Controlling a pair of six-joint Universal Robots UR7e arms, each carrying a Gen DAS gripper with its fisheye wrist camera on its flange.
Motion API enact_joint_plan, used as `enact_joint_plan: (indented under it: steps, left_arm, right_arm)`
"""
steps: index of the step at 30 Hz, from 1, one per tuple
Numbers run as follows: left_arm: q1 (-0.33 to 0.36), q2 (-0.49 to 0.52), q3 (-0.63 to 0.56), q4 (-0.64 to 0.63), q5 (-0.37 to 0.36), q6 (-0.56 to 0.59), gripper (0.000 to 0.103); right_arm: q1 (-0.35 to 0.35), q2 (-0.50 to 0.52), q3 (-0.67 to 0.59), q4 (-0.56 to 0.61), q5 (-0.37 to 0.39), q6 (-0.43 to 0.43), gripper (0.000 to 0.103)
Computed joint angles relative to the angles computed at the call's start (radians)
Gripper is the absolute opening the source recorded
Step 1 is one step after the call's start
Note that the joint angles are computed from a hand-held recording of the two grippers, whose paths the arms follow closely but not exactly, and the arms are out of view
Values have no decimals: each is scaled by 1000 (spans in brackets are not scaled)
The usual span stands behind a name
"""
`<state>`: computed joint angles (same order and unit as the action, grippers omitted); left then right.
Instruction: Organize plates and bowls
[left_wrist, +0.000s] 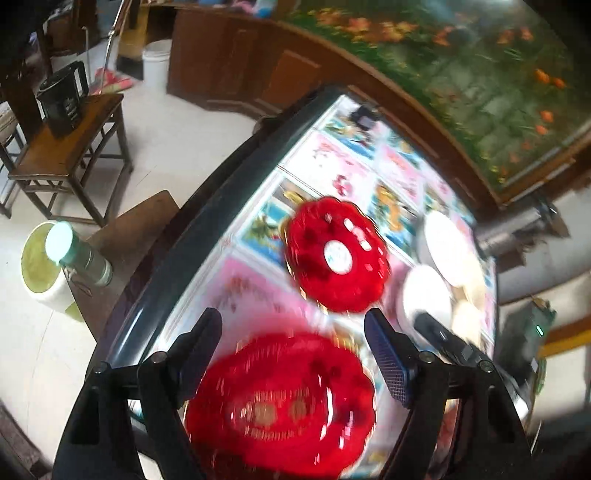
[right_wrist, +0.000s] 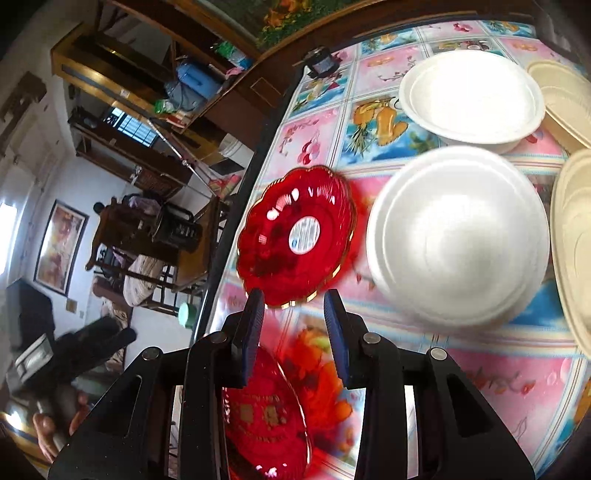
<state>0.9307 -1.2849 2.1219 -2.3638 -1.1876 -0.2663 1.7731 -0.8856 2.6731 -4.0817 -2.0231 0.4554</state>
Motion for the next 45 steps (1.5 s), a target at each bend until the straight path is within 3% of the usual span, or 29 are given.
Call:
enact_joint_plan:
  steps: [2,4,10,18,24,28,30,34,36,37,38,39,40,44,45]
  left_arm:
    - [27,82,-73,55,-5,-48,80]
    - [52,138,-128,87,-3,-97,80]
    - [72,255,-212,97,82,-135,80]
    - [83,321,-250,121,106,-88,80]
    - [89,343,-263,153,65,-66,80]
    - [91,353,-254,155,55,-50,80]
    - [95,355,-249,154,33,-45,79]
    - [80,348,-215,104,28,22,77]
    - [69,350,-200,87,43,47,64]
    - [59,353,-192,81,66,61,63]
    - [52,353,-185,74,78,75,53]
    - [49,353,-180,72,82,84,45]
    - [41,351,-174,73,100,89,43]
    - [59,343,-184,73,106,88,17]
    - [67,339,-189,76,92,88,16]
  right_arm:
    - [-16,-48,-12,53,9,0,34]
    - [-14,-105,-45,156,-33,-13,37]
    - [-78,-245,-152,445,-81,-99,37]
    - [-167,-229,-288,700,-69,-207,37]
    - [-186,-188,-333,781,-53,-208,37]
    - [-185,-174,-340,775,-84,-196,37]
    - [-203,-174,-343,803,-57,-169,37]
    - [-214,-166,-325,744,-22,-169,37]
    - [-209,-165,-323,742,-26,-168,37]
    - [-205,-164,-324,746,-34,-165,35]
    - [-202,-162,-326,749,-45,-162,32]
    - [-195,-160,-332,764,-66,-158,22]
    - [-190,-154,-338,772,-85,-155,18]
    - [-193,-131,-339,727,-91,-162,18]
    - [-192,-130,-336,714,-95,-160,18]
